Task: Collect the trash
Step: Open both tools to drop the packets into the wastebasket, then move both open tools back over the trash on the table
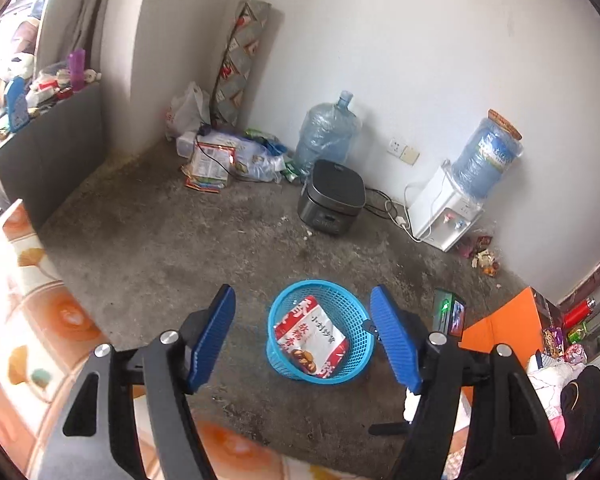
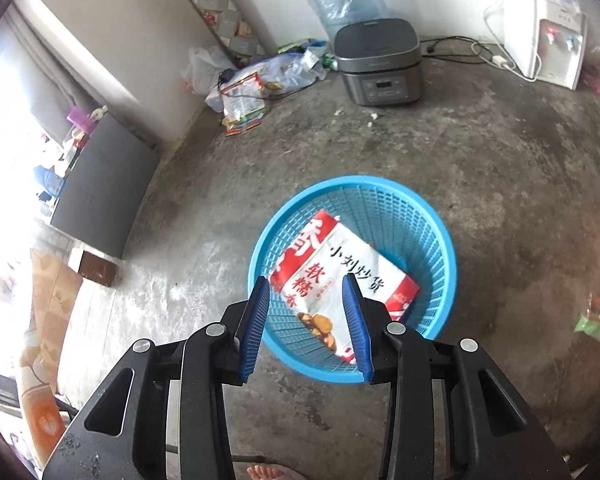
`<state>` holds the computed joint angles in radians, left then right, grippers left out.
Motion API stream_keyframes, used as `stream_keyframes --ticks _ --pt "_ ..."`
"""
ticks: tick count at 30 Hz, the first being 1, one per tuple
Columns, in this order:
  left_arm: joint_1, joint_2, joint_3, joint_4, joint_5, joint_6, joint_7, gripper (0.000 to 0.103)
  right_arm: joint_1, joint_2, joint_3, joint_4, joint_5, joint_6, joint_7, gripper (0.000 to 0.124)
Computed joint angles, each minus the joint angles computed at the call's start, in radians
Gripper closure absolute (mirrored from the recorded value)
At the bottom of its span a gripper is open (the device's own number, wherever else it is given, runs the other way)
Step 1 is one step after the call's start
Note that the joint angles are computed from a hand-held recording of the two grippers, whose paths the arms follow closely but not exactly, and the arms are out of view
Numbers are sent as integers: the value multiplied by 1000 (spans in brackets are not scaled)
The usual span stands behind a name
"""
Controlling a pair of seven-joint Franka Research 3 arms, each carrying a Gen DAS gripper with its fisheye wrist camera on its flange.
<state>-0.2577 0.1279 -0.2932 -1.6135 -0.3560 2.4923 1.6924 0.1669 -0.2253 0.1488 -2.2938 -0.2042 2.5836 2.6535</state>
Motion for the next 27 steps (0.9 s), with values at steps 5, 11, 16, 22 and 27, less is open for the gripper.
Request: stream_keyframes --ticks 5,11,16,22,27 --pt "48 -316 90 -312 8 120 -20 28 42 -4 19 32 16 16 -72 87" --pt "187 -697 147 -654 199 217 -277 26 121 -2 39 127 65 47 -242 87" --pt "242 -938 219 -840 275 157 -399 26 243 82 35 279 265 67 -512 87" --pt "159 -1133 303 -991 316 109 -427 26 361 234 71 505 477 10 -779 87" --pt "63 -1242 346 -1065 322 24 -390 26 428 362 98 673 545 -111 -881 87"
